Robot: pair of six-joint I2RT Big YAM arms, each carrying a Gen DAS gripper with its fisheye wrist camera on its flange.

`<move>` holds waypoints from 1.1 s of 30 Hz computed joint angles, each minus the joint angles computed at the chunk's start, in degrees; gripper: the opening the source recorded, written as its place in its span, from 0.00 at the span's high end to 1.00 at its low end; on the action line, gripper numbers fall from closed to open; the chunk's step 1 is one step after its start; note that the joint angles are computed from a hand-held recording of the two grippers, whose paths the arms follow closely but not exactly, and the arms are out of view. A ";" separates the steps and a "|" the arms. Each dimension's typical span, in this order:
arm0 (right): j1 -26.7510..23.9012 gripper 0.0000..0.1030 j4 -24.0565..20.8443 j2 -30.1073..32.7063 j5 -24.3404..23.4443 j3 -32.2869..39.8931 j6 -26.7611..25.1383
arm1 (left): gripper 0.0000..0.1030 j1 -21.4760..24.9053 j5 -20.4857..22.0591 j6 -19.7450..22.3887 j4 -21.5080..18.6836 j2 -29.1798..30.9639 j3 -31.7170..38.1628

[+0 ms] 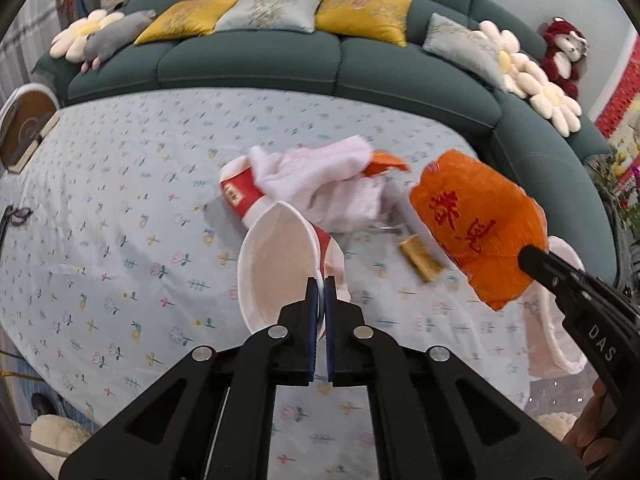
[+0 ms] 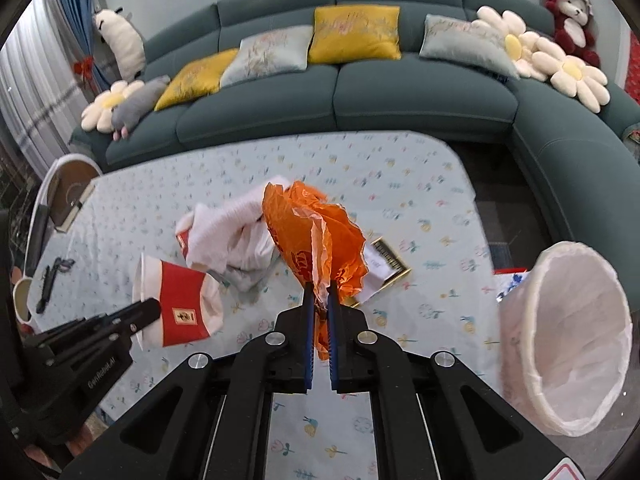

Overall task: Collect trash
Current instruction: 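Grasp the red-and-white paper cup with the left gripper while the right grasps the orange bag, then carry the cup with the left gripper while the right carries the orange bag to the bin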

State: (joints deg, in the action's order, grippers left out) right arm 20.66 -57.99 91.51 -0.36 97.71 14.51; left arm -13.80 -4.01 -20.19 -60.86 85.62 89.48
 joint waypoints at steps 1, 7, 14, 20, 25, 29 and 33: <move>-0.36 0.95 0.35 -1.02 0.19 -0.53 -0.04 | 0.97 -0.55 -0.18 0.07 0.01 -0.25 0.23; -2.99 0.95 1.73 -6.16 1.09 -3.40 -0.30 | 0.97 -5.26 -0.85 -0.08 -0.33 -0.80 2.94; -8.44 0.95 2.87 -11.74 1.72 -7.46 -0.85 | 0.97 -11.33 -1.00 0.57 -0.71 1.12 8.28; -15.12 0.95 3.25 -15.62 1.10 -10.81 -1.78 | 0.97 -17.30 -1.11 1.37 -1.65 5.08 14.41; -20.14 0.95 3.43 -18.07 0.53 -13.50 -2.82 | 0.97 -21.41 -0.99 2.24 -2.82 9.19 19.69; -23.28 0.95 3.73 -18.75 -0.09 -14.81 -3.15 | 0.97 -23.75 -0.96 2.95 -3.91 12.29 23.47; -26.05 0.95 4.17 -18.66 -0.76 -15.68 -3.19 | 0.97 -25.14 -0.34 3.54 -5.13 15.60 27.11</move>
